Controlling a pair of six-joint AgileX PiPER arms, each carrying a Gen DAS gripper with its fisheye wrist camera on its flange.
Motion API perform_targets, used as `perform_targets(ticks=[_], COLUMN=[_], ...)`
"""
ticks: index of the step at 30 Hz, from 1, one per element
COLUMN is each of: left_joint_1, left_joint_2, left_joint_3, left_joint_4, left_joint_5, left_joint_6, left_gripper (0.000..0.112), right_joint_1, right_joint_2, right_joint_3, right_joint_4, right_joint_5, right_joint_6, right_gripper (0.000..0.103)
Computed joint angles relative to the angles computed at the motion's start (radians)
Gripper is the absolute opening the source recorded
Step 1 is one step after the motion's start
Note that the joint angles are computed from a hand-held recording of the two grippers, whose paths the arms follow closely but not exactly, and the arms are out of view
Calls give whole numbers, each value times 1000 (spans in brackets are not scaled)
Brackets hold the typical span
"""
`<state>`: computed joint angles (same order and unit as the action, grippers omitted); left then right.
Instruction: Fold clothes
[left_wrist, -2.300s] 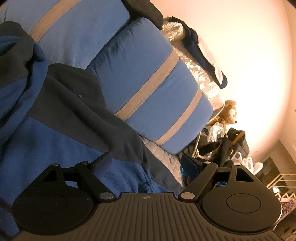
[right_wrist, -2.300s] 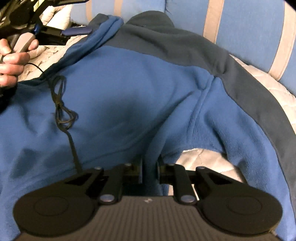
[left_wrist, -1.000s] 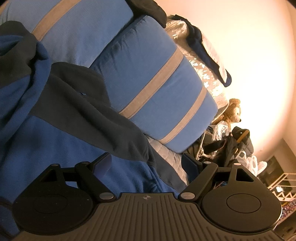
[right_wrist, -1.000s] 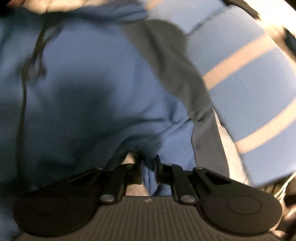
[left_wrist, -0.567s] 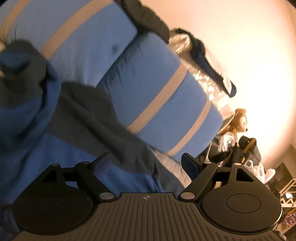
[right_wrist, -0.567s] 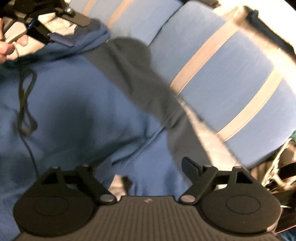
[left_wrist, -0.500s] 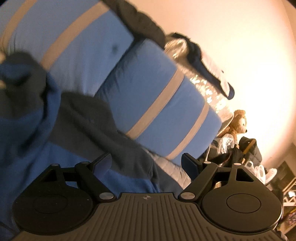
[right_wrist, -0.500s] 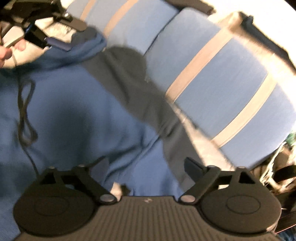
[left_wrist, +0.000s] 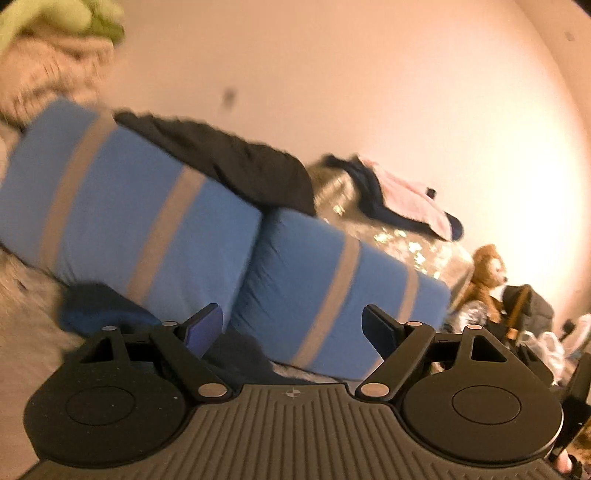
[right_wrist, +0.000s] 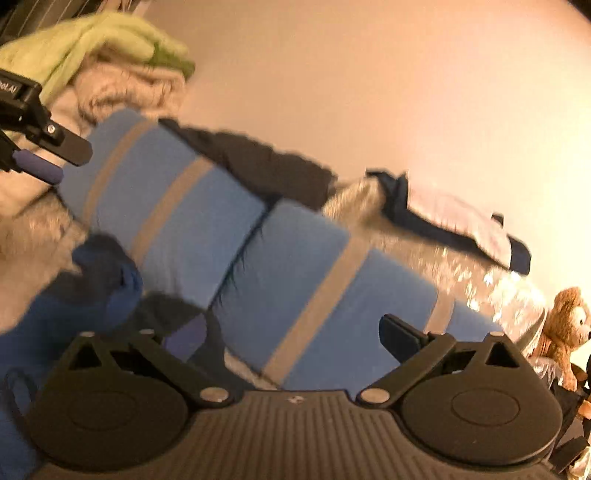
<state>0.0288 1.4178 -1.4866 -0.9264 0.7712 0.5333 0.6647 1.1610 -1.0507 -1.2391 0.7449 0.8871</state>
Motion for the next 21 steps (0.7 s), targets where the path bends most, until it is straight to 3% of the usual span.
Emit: perform_targets(ticks=[5,11,16,19,21], left_joint_1=[49,67,80,76,69], left_joint_2=[13,82,175,250,300], left_joint_3=[-10,31,58,37,12], left_joint_4=[68,71,-11,-62,-92], left_joint_5=[-4,-70,-117,-113,-107], left_joint_6=[-12,59,183,222,239], left_gripper=[85,85,85,84,84], right_joint_1=[52,96,69,43,53], right_joint_2=[103,324,484,521,525], right_joint_3=[-12,18,82,74,95], right_joint_4=[-88,-258,-400,-362,-391], right_joint_5=[40,181,229,211,253], right_joint_6=[251,680,1003,984,1015], right_gripper=[103,103,103,103,103])
